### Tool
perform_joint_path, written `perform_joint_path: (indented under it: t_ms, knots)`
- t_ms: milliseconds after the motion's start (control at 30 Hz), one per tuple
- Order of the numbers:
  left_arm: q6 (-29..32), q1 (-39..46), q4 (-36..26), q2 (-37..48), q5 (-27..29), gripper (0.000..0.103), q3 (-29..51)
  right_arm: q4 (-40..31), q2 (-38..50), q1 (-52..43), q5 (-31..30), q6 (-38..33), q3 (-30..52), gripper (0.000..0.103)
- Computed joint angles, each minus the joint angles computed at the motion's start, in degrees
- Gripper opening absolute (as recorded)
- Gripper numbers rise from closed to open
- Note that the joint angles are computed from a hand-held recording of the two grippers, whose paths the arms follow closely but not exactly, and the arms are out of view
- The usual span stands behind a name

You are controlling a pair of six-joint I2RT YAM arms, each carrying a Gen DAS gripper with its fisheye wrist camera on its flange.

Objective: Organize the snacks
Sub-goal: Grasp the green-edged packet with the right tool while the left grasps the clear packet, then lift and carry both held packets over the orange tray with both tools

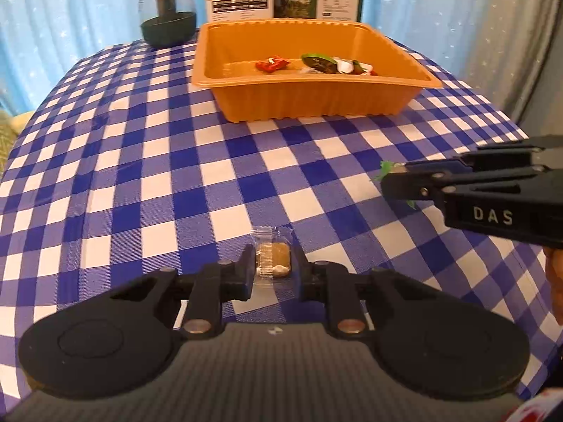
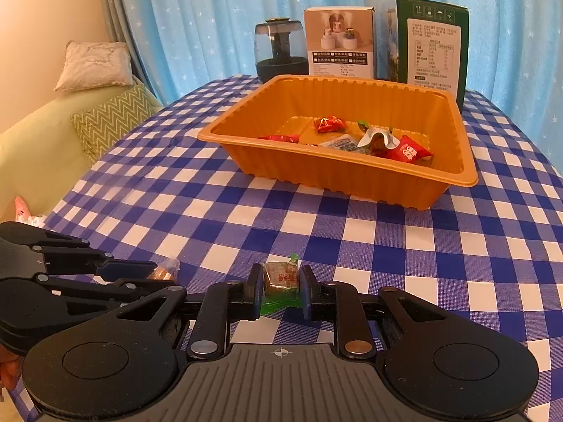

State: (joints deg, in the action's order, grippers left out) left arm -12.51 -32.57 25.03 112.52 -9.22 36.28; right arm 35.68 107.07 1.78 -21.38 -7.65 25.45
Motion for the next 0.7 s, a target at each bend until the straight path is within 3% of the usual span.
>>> perform_joint_path:
  t_ms: [233, 700]
  knots:
    - [-3.77, 0.41, -1.35, -1.55, -0.47, 0.019, 0.03, -0.71, -0.99, -0.03, -0.25, -0.24, -0.26, 0.022]
    - [-5.41, -1.87, -3.62, -4.28, -1.31, 0.019, 0.55, -5.31, -4.66, -1.58, 0.55, 0.89, -0.33, 0.022]
